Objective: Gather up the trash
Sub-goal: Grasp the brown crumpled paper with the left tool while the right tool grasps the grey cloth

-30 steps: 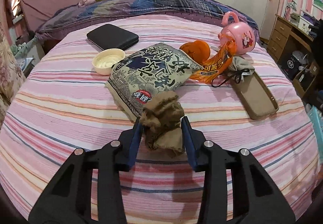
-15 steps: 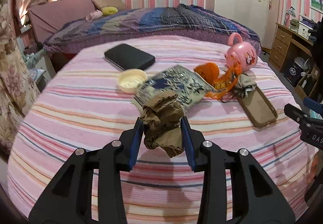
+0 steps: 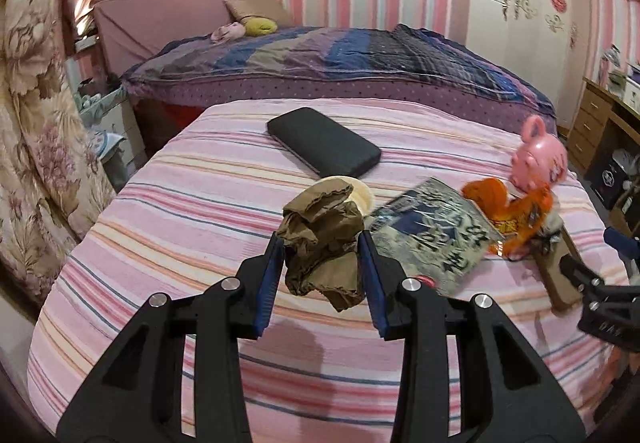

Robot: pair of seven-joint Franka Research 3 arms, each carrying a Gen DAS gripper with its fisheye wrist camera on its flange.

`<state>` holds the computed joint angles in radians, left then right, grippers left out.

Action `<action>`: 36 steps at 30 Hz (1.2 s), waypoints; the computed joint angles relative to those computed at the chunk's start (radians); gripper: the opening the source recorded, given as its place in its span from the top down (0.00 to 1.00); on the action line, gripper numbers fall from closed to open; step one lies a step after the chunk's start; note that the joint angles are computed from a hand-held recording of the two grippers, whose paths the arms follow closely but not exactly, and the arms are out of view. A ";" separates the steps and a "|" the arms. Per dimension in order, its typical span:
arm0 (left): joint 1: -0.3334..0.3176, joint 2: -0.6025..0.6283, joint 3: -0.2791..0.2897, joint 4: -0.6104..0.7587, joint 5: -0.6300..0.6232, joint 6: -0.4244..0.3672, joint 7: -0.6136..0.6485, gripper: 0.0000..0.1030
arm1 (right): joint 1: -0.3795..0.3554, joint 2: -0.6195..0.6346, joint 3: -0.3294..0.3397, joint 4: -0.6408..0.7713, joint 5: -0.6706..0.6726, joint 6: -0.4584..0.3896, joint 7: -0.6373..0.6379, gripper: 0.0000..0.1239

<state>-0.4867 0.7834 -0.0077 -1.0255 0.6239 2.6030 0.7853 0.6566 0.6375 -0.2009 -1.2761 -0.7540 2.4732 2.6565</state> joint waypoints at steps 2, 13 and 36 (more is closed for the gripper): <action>0.001 0.003 0.008 0.005 0.002 -0.006 -0.010 0.64 | -0.015 0.038 0.017 0.058 0.031 -0.025 -0.050 0.24; 0.010 0.013 0.000 0.017 -0.020 -0.005 -0.014 0.64 | -0.058 0.145 0.026 0.215 0.202 -0.027 -0.212 0.56; -0.028 -0.096 0.019 -0.133 0.110 0.067 -0.107 0.64 | -0.041 -0.213 -0.022 -0.313 -0.094 0.203 0.124 0.93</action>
<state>-0.5149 0.6879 0.0113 -1.1590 0.7342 2.6702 0.6782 0.6159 0.4243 -0.2233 -1.5886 -0.8485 2.6764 2.7803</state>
